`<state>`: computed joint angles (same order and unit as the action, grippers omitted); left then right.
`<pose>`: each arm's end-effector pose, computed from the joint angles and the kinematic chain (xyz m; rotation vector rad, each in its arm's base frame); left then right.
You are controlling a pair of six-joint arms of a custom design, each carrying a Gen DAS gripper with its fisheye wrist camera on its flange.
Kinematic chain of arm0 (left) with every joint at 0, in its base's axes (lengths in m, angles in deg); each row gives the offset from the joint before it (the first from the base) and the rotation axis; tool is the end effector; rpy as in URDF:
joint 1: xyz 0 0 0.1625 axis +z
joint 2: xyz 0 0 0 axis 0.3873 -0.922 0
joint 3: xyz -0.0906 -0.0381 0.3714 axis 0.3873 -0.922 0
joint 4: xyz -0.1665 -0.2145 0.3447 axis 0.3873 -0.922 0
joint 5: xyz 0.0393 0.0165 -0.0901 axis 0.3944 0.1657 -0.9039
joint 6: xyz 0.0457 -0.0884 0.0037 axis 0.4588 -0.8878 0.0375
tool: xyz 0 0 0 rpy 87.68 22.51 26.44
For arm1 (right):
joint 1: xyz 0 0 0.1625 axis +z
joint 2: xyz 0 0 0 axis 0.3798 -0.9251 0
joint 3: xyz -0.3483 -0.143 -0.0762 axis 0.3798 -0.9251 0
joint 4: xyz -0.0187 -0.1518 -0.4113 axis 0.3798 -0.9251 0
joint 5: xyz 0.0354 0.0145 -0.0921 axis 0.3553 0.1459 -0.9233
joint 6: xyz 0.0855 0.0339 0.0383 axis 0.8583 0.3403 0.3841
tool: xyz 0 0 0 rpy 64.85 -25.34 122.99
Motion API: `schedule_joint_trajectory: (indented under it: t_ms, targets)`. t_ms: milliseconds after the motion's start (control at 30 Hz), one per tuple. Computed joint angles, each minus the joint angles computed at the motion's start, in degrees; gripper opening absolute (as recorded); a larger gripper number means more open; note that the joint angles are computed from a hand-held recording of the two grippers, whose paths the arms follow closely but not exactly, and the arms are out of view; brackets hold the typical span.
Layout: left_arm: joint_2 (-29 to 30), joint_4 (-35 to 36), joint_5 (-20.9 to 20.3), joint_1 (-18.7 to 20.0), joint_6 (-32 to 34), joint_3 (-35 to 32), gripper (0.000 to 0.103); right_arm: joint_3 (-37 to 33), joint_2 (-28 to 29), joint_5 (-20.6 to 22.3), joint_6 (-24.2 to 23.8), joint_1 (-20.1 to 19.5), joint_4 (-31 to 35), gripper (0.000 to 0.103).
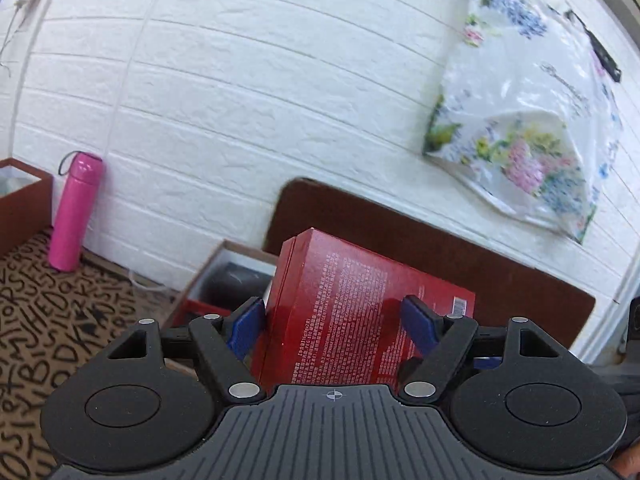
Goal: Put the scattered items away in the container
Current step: 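Carry the red box with the right gripper over the cardboard box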
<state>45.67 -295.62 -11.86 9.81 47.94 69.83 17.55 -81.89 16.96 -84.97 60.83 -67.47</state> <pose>-0.3927 -0.5224 0.0677 0.1288 2.0523 -1.6974 0.0839 -0.6719 0.3572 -1.3509 2.6643 -0.6743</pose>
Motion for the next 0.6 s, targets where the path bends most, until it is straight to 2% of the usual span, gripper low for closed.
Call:
schedule_joint_trajectory:
  t_ms: [100, 167, 267, 333, 367, 400, 467, 567, 600]
  targets:
    - [-0.24, -3.23, 0.13, 1.66, 4.89, -0.95, 0.076, -0.63, 3.07, -1.93, 2.11, 1.67, -1.90, 0.076]
    - [-0.79, -2.66, -0.31, 3.06, 4.45, -0.56, 0.076, -0.97, 4.89, -2.83, 3.46, 2.28, -3.25, 0.076]
    - [-2.61, 1.51, -2.28, 5.83, -0.21, 1.23, 0.076, -2.51, 8.16, -4.77, 5.88, 3.12, -4.83, 0.076]
    - [-5.11, 8.47, -4.38, 7.91, -7.14, 3.54, 0.079, -4.32, 10.77, -7.16, 7.06, 3.65, -5.20, 0.077]
    - [-5.56, 9.50, -4.23, 8.48, -9.11, 3.98, 0.079, -5.56, 11.90, -8.54, 7.65, 3.80, -4.08, 0.077]
    - [-5.46, 8.13, -3.46, 8.66, -8.78, 4.06, 0.079, -5.70, 12.25, -8.68, 7.61, 3.59, -4.35, 0.073]
    - [-4.98, 3.58, -2.89, 8.79, -5.09, 4.04, 0.082, -4.92, 11.73, -7.35, 6.28, 3.11, -5.36, 0.072]
    - [-5.13, 3.24, -3.38, 8.84, -4.41, 4.34, 0.081, -4.37, 11.19, -6.79, 6.29, 3.06, -5.69, 0.072]
    - [-5.15, 4.03, -3.94, 8.92, -4.62, 4.37, 0.081, -4.05, 11.12, -7.16, 6.11, 3.13, -6.29, 0.069]
